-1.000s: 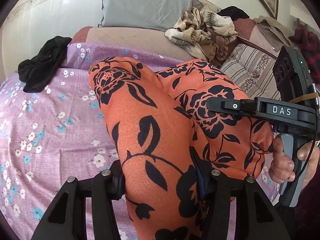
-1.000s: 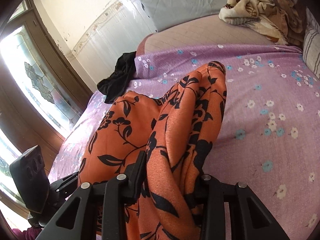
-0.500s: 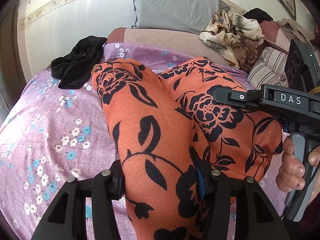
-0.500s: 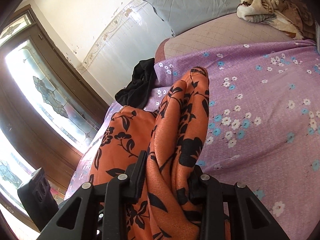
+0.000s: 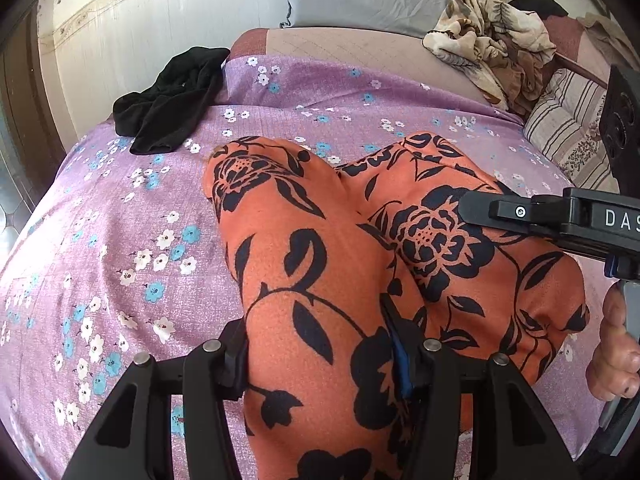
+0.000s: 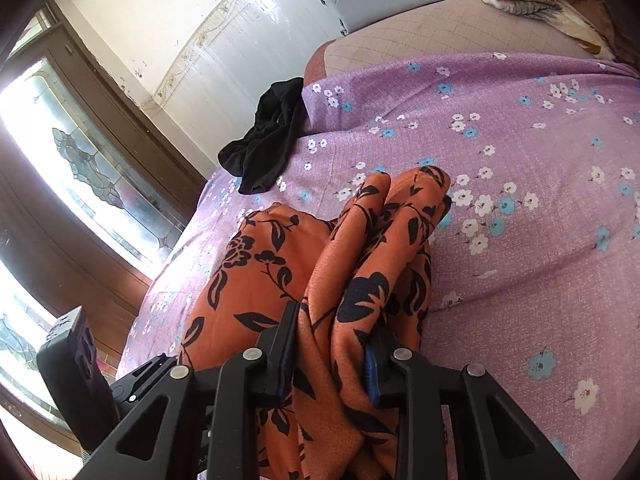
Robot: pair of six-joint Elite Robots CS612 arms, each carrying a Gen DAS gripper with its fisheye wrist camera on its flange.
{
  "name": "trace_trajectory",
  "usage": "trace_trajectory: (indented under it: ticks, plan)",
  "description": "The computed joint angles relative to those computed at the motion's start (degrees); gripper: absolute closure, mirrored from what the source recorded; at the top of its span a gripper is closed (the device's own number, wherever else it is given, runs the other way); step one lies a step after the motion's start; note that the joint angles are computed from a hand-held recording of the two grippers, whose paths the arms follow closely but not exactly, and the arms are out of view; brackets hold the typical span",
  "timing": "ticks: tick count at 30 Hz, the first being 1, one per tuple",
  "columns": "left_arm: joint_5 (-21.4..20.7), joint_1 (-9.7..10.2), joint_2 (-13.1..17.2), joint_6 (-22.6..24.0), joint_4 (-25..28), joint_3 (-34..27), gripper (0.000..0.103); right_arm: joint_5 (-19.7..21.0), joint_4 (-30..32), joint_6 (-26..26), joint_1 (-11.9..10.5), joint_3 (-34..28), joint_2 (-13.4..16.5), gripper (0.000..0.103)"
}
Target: Fold small clothes
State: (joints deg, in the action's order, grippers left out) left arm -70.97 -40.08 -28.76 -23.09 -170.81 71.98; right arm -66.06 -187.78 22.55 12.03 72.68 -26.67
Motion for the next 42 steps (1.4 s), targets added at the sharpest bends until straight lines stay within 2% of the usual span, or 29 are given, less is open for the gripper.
trace_trajectory:
  ticks: [6,10,16,18,20,21,22,23,24,27,30,31,33,35,36,38,41,42]
  plan:
    - [-2.55,0.85,-0.10,-1.93,1.74,-0.04,0.046,-0.27,4.43,-0.11,-0.60,0.74,-0.67,0.074]
    - [-4.40,1.26,-0.38,-3.07,0.94,0.34,0.046,3.15,7.57,0.48,-1.39,1.02,-0.79,0.074]
    - [-3.88,1.40,-0.60,-2.56,0.16,0.65,0.046,9.50,5.53,1.73,-2.31,2.29,-1.12,0.074]
    - [-4.56,1.65,-0.47,-3.15,0.82,0.33,0.046,8.61,7.47,-0.36,-2.13,2.29,-1.35,0.074]
    - [-5.02,1.88,-0.27,-3.92,2.82,-0.30,0.039,6.14,13.20,-2.82,-1.82,1.76,-1.58,0.074]
    - [-4.75,1.93,-0.21,-4.15,4.40,-0.71,0.031,3.42,17.42,-3.69,-1.50,1.08,-1.68,0.071]
    - [-3.36,1.82,-0.24,-4.65,5.59,-0.88,0.026,1.41,20.35,-3.56,-1.34,0.66,-1.69,0.063]
    - [-2.19,1.74,-0.35,-5.03,5.61,-0.71,0.024,1.66,21.19,-2.53,-1.52,0.44,-1.50,0.058]
    - [-1.69,1.76,-0.54,-5.29,5.11,-0.38,0.024,1.99,21.48,-1.24,-1.76,0.46,-1.50,0.045]
    - [1.01,1.71,-1.41,-6.41,2.65,1.18,0.024,-0.21,18.28,0.44,-2.15,1.99,-2.56,0.045]
    - [3.81,1.67,-2.04,-9.13,1.39,2.30,0.024,-8.02,9.13,0.19,-1.63,4.54,-3.99,0.045]
    - [5.53,1.49,-2.08,-9.60,1.78,2.33,0.024,-8.42,5.88,-0.21,-1.58,4.96,-4.05,0.045]
    - [9.90,0.97,-1.88,-9.53,3.77,1.85,0.024,-6.65,1.59,-0.37,-1.51,4.66,-3.68,0.047]
    - [12.03,0.70,-1.63,-9.16,6.49,1.20,0.024,-3.95,0.13,-0.86,-1.19,3.44,-2.93,0.057]
    - [12.54,0.64,-1.46,-8.95,8.08,0.83,0.024,-3.15,0.67,-1.57,-0.81,2.68,-2.59,0.066]
    - [14.27,0.41,-0.91,-8.15,11.21,-0.09,0.023,-4.25,3.99,-3.86,0.22,0.81,-1.88,0.067]
    - [16.89,-0.06,-0.29,-6.31,11.90,-0.61,0.020,-7.88,16.20,-5.53,1.45,-3.84,-0.02,0.066]
    - [17.48,-0.17,-0.20,-6.03,12.26,-0.76,0.020,-7.89,20.83,-5.37,1.48,-5.55,0.85,0.066]
